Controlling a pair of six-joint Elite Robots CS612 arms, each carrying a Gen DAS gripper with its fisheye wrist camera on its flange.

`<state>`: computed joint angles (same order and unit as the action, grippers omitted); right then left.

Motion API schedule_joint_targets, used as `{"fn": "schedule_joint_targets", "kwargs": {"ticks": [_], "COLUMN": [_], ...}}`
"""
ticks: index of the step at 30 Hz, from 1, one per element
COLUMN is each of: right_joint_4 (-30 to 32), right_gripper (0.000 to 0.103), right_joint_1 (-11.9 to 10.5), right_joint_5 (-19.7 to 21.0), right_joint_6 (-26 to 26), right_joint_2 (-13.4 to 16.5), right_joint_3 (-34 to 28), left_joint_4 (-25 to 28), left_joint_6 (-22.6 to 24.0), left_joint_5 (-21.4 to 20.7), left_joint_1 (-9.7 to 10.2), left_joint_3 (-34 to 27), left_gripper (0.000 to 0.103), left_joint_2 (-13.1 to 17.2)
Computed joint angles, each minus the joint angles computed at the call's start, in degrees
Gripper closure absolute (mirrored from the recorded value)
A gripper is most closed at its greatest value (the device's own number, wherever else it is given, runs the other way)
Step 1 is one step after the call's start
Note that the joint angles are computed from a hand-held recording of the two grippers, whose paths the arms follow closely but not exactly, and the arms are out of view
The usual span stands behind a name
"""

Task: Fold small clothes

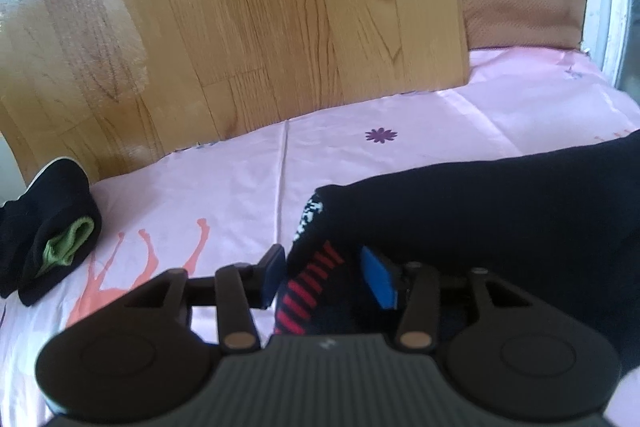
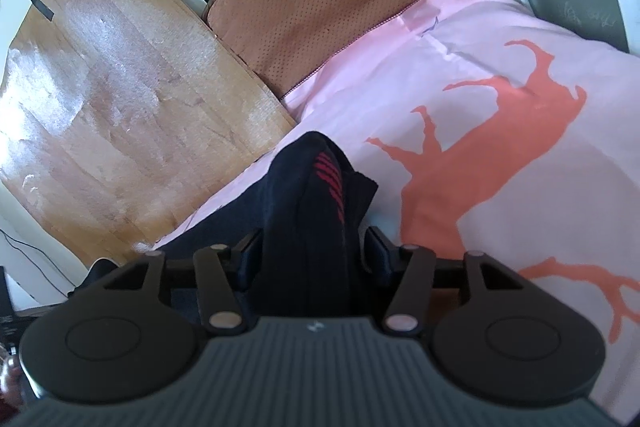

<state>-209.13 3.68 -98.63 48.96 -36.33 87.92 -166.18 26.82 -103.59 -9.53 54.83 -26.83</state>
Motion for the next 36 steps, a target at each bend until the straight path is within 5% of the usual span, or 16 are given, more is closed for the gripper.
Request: {"fn": "schedule_joint_targets", "kwargs": {"ticks": [11,36], "right_joint_4": [-0.4,-1.5], "right_gripper": [0.038,0.026], "right_joint_1": [1.5,1.7], "right_joint_5": [-4.9,-5.2], "right_joint_6": [0.3,-1.1], "right_joint_2": [-0.5,-0.2], "right_joint_3": [1.4,1.3], "left_joint_4": [-2.5,-1.8], "left_joint_6": [-1.1,-3.8], "left_joint_5": [-5.0,0.7], "left_joint_1": [0.72,-0.23], "left_joint_3": [7.5,6.1], "left_gripper": [0.053,0.0], "left_joint_2": [-4.1,-1.9]}}
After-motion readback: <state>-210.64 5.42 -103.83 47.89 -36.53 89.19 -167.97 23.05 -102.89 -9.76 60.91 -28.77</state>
